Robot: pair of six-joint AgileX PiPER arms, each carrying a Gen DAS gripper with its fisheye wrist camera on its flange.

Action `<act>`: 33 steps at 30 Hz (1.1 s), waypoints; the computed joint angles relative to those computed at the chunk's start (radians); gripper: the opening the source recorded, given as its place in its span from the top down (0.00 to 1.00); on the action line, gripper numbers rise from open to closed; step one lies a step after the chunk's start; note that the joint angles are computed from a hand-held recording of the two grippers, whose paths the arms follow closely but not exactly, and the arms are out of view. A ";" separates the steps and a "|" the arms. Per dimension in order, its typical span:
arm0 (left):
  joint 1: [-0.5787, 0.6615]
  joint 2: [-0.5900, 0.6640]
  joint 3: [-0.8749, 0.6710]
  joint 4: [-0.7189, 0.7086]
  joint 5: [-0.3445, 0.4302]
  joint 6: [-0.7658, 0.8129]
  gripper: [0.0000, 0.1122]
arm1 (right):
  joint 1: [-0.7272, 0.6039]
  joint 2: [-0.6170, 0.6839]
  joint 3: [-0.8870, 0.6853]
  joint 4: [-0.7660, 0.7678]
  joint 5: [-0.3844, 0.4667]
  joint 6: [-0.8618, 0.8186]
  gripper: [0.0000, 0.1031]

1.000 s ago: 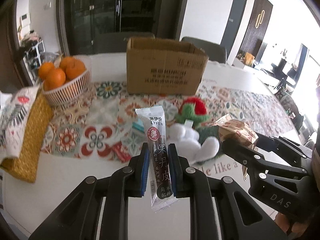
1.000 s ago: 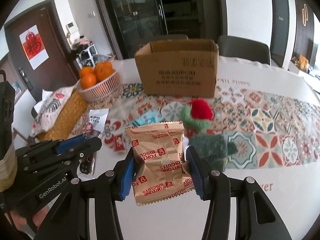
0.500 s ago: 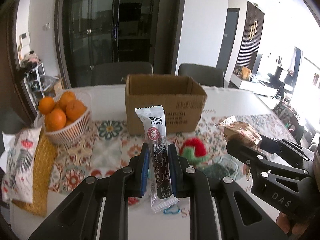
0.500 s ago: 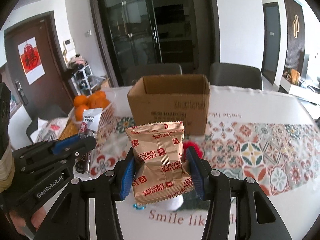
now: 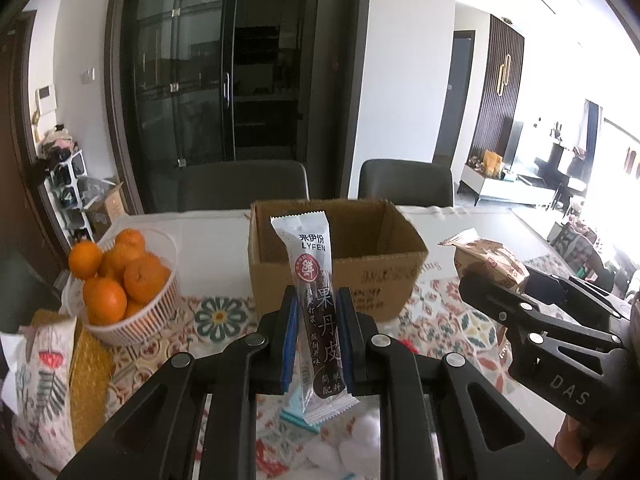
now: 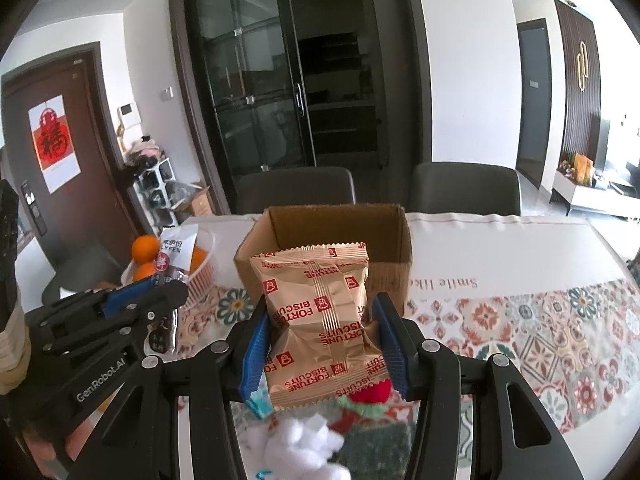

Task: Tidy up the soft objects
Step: 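Lift and carry the snack stick and biscuit packet over the cardboard box with both tools, then open the left tool to drop the snack stick into the box while the right tool drops the biscuit packet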

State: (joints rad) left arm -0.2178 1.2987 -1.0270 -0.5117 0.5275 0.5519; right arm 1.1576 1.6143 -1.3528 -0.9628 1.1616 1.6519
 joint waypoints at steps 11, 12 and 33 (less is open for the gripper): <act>-0.042 0.194 -0.234 0.089 0.002 -0.091 0.83 | -0.191 0.028 -0.072 0.047 -0.131 -0.142 0.51; -0.047 0.214 -0.259 0.104 0.005 -0.105 0.83 | -0.202 0.030 -0.075 0.050 -0.140 -0.147 0.51; -0.082 0.591 -0.734 0.239 0.246 -0.248 0.83 | -0.513 0.184 -0.277 0.368 -0.284 -0.540 0.50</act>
State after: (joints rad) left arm -0.3000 1.8901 -1.7615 -0.2724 0.7730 0.3042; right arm 0.6445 1.7982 -1.6298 -0.5946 0.8778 1.1119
